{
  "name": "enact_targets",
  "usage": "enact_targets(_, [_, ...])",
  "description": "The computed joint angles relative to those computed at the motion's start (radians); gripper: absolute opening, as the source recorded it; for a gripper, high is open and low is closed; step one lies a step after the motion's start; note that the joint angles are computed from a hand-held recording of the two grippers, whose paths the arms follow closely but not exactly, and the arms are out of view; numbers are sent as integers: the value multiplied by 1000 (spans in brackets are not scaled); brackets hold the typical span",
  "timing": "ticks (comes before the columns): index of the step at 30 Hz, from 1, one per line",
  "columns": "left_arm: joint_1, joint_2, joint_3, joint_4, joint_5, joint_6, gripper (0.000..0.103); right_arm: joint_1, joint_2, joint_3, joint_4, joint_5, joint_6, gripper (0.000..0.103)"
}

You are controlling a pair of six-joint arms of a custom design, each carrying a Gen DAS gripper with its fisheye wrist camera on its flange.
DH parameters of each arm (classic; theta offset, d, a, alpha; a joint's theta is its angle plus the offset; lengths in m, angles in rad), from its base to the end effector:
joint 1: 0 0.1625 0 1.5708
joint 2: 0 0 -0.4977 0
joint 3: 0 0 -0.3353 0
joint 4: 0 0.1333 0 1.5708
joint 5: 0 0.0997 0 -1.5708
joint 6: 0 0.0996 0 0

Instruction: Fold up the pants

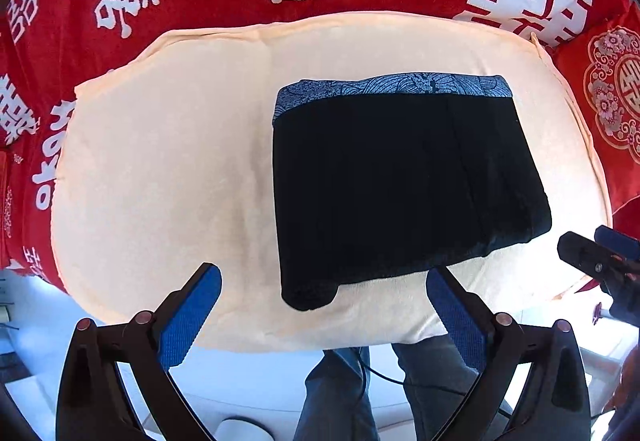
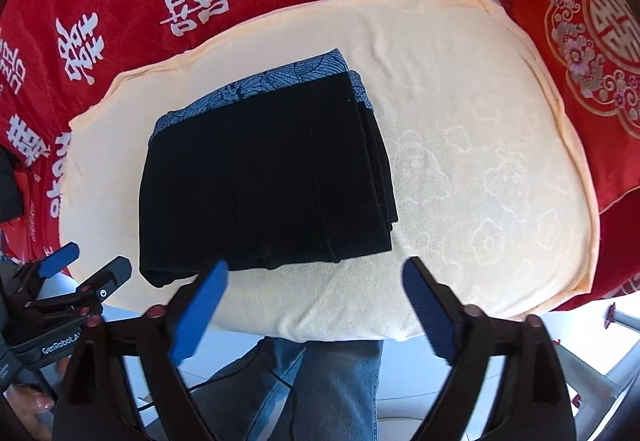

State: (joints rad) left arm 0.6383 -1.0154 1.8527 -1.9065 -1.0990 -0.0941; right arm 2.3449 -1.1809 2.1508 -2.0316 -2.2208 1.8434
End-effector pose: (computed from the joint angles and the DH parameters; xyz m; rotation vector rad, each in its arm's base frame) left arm -0.3206 -0.4602 0.2106 1.1493 2.2038 0.2608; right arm 0.3508 -0.2544 0.2285 -1.0513 -2.1920 0.6249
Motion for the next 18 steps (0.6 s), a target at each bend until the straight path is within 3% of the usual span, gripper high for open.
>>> enact_targets(3, [-1, -6, -11, 27, -2, -17, 103, 4, 8, -15, -18, 19, -4, 96])
enact_targets(18, [-7, -28, -38, 91, 8, -27, 103, 26, 58, -145, 131, 54, 13, 96])
